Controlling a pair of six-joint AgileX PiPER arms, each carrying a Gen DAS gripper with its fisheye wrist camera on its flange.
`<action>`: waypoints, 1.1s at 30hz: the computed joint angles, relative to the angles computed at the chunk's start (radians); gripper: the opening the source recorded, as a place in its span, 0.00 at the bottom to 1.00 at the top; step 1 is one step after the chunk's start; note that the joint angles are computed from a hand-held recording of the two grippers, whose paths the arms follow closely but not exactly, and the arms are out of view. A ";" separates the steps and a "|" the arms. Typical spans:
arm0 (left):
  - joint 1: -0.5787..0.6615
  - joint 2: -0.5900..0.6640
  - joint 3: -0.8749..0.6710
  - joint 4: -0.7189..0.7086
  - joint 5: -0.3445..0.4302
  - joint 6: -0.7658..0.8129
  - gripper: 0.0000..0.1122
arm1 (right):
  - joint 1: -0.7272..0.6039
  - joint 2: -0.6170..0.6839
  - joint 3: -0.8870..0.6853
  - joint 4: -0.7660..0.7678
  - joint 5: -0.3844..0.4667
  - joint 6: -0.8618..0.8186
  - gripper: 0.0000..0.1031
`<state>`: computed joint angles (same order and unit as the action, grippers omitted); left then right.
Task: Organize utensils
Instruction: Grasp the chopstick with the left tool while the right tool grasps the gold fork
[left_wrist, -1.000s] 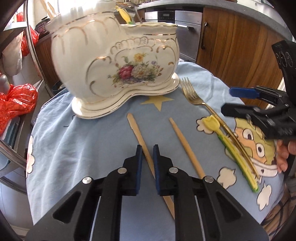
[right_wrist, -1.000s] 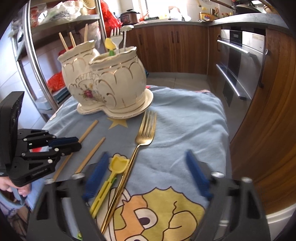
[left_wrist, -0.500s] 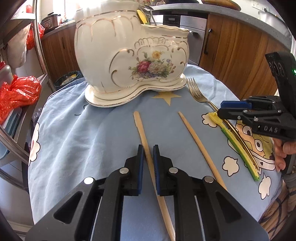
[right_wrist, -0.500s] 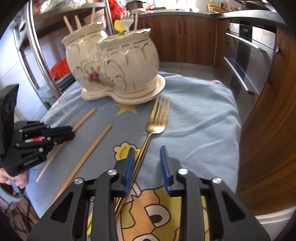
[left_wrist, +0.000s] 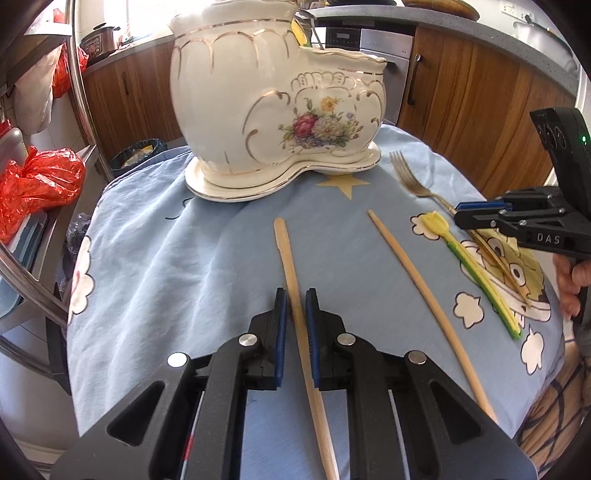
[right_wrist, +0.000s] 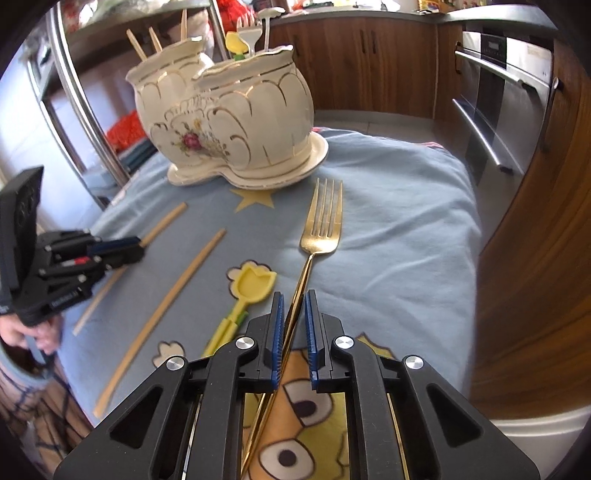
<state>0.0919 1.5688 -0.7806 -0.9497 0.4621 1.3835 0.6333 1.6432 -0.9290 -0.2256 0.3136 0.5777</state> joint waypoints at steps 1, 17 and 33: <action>0.004 0.002 -0.007 0.023 0.003 -0.017 0.11 | 0.001 0.006 -0.022 0.009 0.038 -0.022 0.12; -0.062 0.103 -0.282 0.607 0.233 -0.439 0.11 | -0.060 0.272 -0.534 0.197 0.608 -0.337 0.12; -0.043 0.025 -0.166 0.493 0.143 -0.305 0.05 | -0.088 0.035 -0.196 0.260 0.304 -0.312 0.06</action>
